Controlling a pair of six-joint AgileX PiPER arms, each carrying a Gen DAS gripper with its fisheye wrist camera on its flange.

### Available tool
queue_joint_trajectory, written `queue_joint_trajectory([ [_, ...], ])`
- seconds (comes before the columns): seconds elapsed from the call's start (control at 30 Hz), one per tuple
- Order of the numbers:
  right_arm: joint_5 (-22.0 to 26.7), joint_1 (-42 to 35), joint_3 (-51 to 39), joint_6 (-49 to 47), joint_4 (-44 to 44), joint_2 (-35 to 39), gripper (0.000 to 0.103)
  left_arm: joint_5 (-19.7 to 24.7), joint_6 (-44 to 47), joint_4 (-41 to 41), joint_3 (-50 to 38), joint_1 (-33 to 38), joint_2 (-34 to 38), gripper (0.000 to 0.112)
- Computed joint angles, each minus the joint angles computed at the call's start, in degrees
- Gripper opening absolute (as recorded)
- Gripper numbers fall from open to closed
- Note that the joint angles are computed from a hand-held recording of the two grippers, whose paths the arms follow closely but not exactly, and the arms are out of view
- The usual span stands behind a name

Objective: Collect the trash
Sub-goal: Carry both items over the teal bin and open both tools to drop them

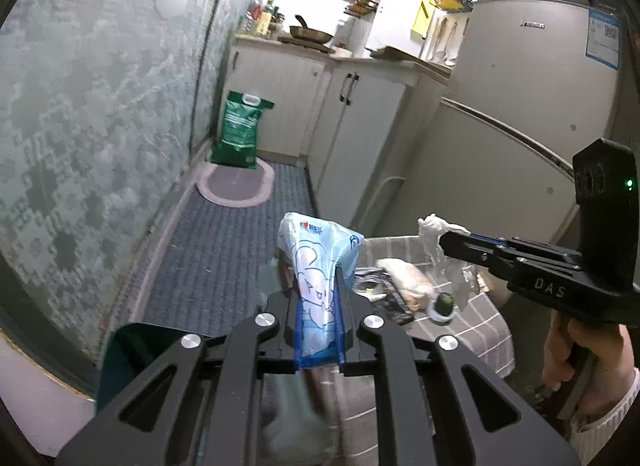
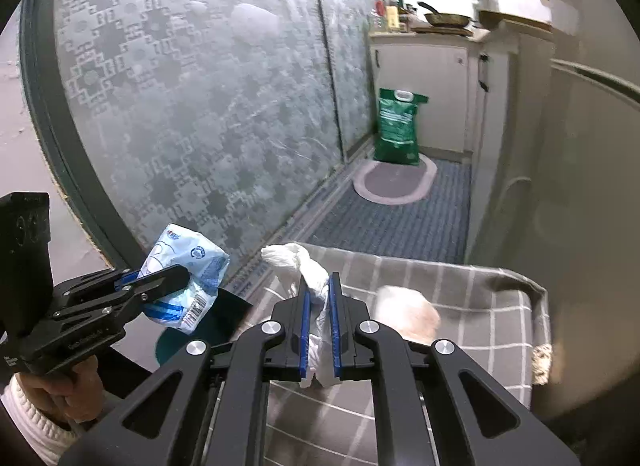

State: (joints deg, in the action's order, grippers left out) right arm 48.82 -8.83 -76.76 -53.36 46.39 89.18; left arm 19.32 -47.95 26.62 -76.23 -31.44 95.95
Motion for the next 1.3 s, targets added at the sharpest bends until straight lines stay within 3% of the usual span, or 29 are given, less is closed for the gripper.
queue_joint_trajectory([
  [0.23,-1.0,8.3,-1.5,4.0,-0.7,0.5,0.008,0.4,2.1,-1.4,6.6,5.7,-2.8,0.014],
  [0.47,-5.1,18.8,-0.9,10.7,-7.3,3.0,0.008,-1.5,8.0,-5.6,14.3,11.1,-2.5,0.014],
  [0.77,-8.6,27.4,-2.7,20.0,-14.5,8.0,0.008,-3.3,21.4,-18.1,18.8,16.4,1.1,0.014],
  [1.03,-8.8,31.4,-6.3,27.4,-20.0,13.2,0.008,-1.7,35.6,-30.9,20.3,20.0,4.9,0.014],
  [1.17,-8.5,33.1,-7.8,31.3,-23.7,15.9,0.008,-2.3,37.9,-32.3,21.9,21.2,4.6,0.019],
  [1.23,-8.3,33.9,-8.4,32.9,-25.2,17.3,0.008,-2.6,36.9,-31.3,22.6,21.6,3.6,0.029],
  [1.3,-8.5,34.7,-8.8,34.2,-26.7,18.5,0.008,-3.0,35.1,-29.2,23.4,21.7,2.2,0.031],
])
